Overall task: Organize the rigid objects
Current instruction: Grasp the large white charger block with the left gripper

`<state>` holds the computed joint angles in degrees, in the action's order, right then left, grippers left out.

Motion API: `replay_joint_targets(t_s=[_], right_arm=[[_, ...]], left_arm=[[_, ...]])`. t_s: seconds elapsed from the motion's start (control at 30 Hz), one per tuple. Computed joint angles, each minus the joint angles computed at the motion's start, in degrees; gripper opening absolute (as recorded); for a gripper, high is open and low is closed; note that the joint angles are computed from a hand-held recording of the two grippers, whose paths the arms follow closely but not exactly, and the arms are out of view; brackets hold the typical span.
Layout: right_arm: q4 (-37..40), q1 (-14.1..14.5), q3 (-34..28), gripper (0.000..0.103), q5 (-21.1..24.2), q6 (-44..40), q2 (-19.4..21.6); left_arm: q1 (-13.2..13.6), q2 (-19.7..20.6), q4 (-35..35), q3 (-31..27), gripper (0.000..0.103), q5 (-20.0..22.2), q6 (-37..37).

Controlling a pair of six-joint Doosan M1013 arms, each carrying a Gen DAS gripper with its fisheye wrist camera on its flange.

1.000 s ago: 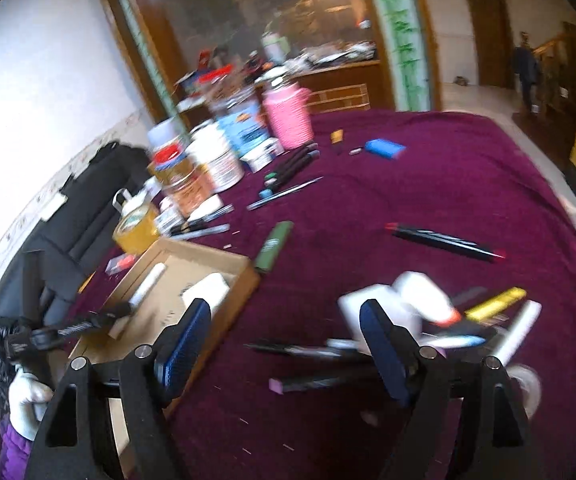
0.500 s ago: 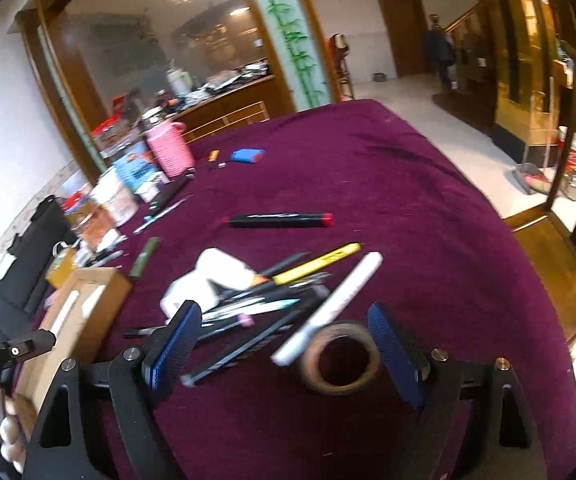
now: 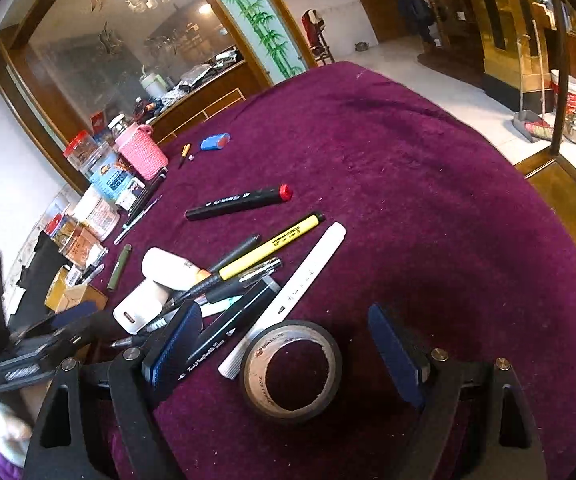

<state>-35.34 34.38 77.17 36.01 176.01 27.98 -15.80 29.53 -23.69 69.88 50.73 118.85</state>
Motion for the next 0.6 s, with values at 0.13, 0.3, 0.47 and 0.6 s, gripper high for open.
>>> replay_joint_targets(t_s=[0.13, 0.3, 0.47, 0.6], right_arm=[[1.17, -0.12, -0.06, 0.088, -0.27, -0.94, 0.07], [2.56, -0.28, -0.20, 0.088, -0.41, -2.04, 0.23], [3.67, -0.47, -0.16, 0.088, -0.69, -2.81, 0.26], [4.06, -0.52, -0.28, 0.088, -0.63, -2.87, 0.33]], left_arm=[[-0.59, 2.68, -0.67, -3.26, 0.091, 2.68, 0.62], [-1.54, 3.40, 1.71, -4.02, 0.072, 5.54, -0.75], [-1.50, 2.35, 2.40, -2.82, 0.072, 4.31, -2.44], [-0.60, 0.69, 0.54, -1.46, 0.072, 2.76, -3.58]])
